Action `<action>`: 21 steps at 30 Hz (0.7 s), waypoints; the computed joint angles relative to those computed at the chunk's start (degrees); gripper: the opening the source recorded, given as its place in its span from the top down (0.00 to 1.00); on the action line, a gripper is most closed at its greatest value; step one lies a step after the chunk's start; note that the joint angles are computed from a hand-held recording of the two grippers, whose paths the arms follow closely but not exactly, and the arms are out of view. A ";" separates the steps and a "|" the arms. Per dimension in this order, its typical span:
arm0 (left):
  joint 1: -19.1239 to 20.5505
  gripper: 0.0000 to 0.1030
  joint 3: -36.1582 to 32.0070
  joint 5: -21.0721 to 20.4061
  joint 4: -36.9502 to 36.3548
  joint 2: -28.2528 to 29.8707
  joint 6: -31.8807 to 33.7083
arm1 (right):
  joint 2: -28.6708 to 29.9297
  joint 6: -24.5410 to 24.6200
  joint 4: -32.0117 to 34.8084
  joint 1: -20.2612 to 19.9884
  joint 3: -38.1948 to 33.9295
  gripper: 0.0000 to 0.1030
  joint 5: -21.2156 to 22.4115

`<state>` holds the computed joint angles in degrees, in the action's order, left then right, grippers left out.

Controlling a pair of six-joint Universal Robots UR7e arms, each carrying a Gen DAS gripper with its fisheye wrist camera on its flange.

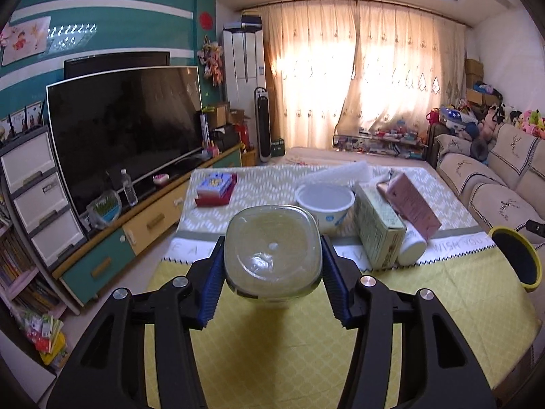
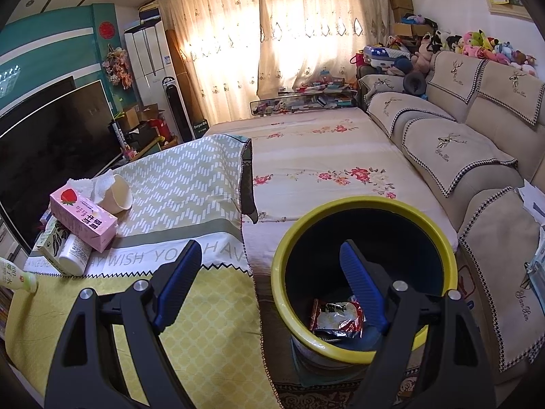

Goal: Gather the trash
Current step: 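Carry the bottle with the left tool over the bin and drop it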

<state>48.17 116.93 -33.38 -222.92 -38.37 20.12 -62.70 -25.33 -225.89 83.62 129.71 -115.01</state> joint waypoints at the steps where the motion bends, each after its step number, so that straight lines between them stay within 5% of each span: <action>1: 0.05 0.49 -0.07 -0.29 0.32 -0.20 0.23 | 0.09 -0.01 -0.08 0.02 -0.03 0.23 -0.03; 21: -1.69 0.50 0.17 -7.88 7.15 -2.44 -2.61 | -1.76 0.47 -0.41 -0.21 1.06 0.23 0.51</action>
<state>46.47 117.10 -41.25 -215.77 -40.81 17.51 -64.45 -24.86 -226.31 83.41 130.77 -114.50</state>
